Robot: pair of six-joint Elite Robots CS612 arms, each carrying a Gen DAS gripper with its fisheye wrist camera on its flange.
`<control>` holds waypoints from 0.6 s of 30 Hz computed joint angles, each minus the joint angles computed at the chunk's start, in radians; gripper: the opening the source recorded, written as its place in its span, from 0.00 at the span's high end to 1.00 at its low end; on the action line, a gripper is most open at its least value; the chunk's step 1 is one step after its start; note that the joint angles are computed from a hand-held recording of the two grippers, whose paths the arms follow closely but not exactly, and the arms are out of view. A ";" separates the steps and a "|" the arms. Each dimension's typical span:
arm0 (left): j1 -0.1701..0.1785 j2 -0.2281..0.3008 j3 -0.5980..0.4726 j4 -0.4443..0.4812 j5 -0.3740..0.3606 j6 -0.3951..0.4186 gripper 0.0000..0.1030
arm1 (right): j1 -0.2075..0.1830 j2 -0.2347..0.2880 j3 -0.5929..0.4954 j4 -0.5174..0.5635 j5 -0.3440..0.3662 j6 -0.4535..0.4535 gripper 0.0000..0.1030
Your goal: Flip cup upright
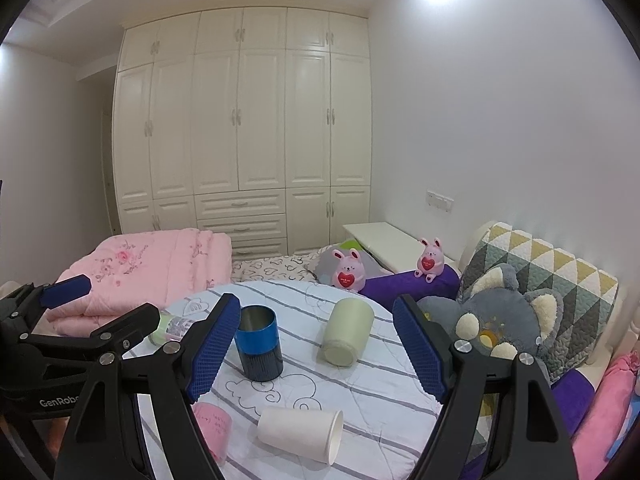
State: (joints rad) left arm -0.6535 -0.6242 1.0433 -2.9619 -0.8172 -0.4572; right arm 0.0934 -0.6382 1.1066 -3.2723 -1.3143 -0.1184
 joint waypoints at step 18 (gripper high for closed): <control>0.004 0.007 -0.011 0.040 -0.009 -0.024 0.00 | -0.002 0.005 -0.015 0.037 0.001 -0.007 0.22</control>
